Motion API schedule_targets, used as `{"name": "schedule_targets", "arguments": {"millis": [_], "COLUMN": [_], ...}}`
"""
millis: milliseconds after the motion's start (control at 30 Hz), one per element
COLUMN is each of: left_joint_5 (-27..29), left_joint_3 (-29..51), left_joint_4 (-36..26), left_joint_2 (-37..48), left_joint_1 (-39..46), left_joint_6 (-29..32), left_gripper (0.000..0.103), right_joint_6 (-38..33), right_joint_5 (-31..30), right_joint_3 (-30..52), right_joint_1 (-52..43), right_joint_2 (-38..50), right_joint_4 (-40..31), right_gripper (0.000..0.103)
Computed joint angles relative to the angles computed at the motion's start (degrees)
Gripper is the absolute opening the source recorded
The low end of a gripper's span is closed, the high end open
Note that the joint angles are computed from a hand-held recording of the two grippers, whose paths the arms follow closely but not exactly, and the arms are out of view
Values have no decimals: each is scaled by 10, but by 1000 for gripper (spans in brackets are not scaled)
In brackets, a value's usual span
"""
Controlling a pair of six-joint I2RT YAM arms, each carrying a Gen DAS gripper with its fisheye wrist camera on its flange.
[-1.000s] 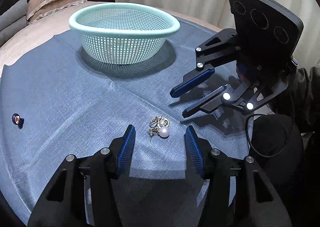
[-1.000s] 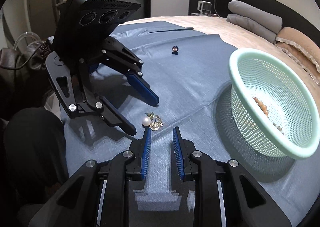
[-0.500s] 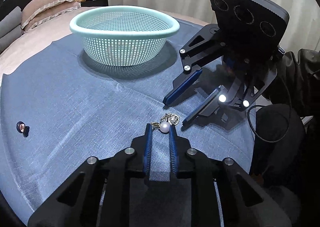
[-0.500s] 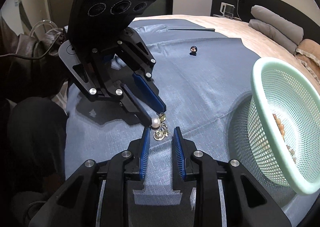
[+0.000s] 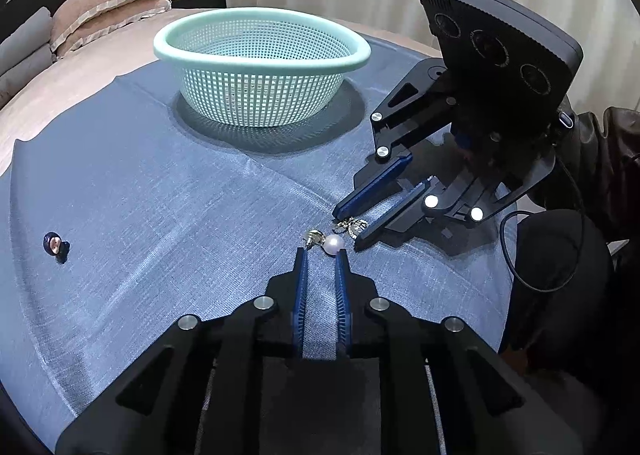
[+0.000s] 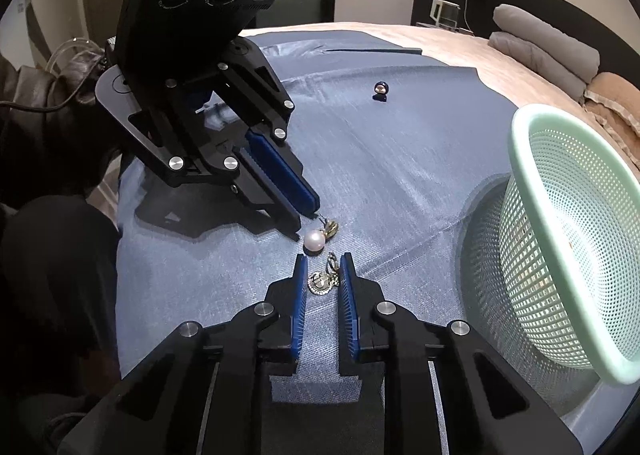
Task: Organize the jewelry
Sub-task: 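Grasp the silver charm earring with the right tool while the left tool grasps the pearl earring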
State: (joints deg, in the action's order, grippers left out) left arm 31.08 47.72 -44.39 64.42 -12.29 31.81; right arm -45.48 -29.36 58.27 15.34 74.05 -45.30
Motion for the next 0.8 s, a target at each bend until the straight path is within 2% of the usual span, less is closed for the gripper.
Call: {"name": "schedule_targets", "arguments": {"millis": [33, 67, 133, 167, 300, 333, 433, 467, 500, 567, 633, 800], "left_joint_5": [-1, -10, -21, -25, -15, -20, -39, -26, -14, -11, -40, -42], "left_joint_3": [0, -2, -5, -3, 12, 15, 20, 24, 29, 17, 0, -8], "left_joint_4": [3, 11, 23, 29, 25, 24, 30, 28, 21, 28, 39, 5], "left_joint_2": [0, -6, -8, -4, 23, 27, 43, 51, 59, 50, 26, -12], "left_joint_1": [-1, -8, -16, -19, -30, -38, -49, -35, -21, -19, -38, -42], "left_joint_6": [1, -4, -12, -18, -19, -15, -24, -27, -28, -32, -37, -49], "left_gripper": [31, 45, 60, 60, 60, 57, 38, 27, 23, 23, 23, 22], "right_joint_6": [-2, -4, -10, -11, -19, -20, -19, -18, -13, -9, -6, 0], "right_joint_5": [0, -1, -6, -6, -11, -12, -17, -21, -25, -40, -53, -74], "right_joint_3": [1, 0, -2, -4, -9, -11, -14, -16, -16, -17, -22, -28], "right_joint_1": [-4, -9, -22, -26, -45, -49, -63, -69, -72, -88, -108, -163], "right_joint_2": [-1, -2, -7, -9, -19, -22, -27, -30, -29, -30, -38, -67], "right_joint_4": [-4, -8, -17, -20, -33, -35, -40, -41, -41, -49, -56, -90], "right_gripper": [15, 15, 15, 15, 15, 15, 15, 15, 15, 15, 15, 15]}}
